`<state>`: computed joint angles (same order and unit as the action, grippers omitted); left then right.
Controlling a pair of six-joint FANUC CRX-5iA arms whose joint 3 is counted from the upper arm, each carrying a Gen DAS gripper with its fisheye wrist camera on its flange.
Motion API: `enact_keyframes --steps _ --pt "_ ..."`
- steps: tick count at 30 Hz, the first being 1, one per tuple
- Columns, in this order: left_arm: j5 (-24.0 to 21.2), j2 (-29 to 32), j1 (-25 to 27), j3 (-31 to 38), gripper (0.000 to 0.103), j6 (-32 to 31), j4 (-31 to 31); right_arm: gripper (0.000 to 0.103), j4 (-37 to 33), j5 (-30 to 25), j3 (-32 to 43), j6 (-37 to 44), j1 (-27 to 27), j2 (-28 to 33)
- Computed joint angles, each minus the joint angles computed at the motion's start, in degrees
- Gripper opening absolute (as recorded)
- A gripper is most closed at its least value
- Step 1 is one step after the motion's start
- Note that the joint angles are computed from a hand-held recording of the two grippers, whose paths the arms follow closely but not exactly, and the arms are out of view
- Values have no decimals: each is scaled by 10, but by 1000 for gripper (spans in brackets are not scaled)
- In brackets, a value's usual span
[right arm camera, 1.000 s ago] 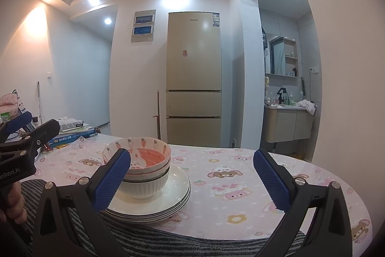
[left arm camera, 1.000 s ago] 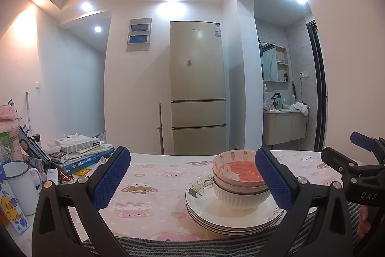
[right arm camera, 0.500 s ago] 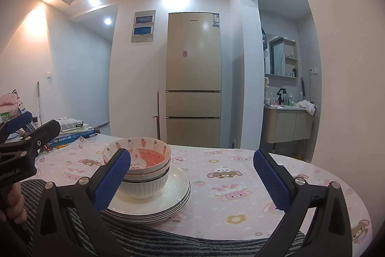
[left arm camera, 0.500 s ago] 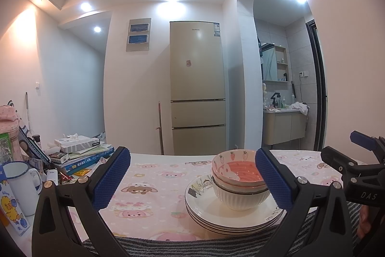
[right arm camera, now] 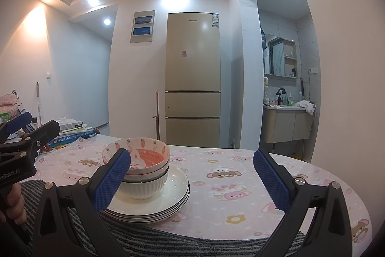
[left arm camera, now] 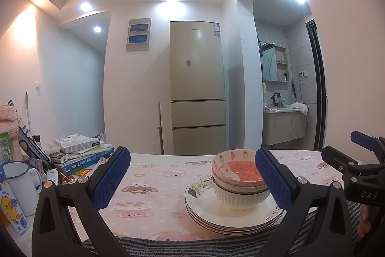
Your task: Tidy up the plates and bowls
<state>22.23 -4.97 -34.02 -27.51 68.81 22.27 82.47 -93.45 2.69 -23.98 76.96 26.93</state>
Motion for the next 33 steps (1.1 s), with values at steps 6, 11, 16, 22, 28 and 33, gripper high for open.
enact_keyframes --steps 6,11,16,22,28,33 --pt "4 0 1 -1 103 3 -4 103 0 0 0 0 0 0" --pt "4 0 1 -1 103 4 -6 103 -1 -2 0 1 1 -1" --pt "4 0 1 -1 103 4 -6 103 -1 -2 -1 1 1 -1" --pt "2 1 1 -1 103 2 -5 103 -2 -2 0 1 1 0" --pt "-1 1 1 0 103 -5 -5 103 -2 -4 -1 1 2 -2" --pt "0 1 1 0 103 -6 -5 103 -2 -4 -1 1 1 -1"
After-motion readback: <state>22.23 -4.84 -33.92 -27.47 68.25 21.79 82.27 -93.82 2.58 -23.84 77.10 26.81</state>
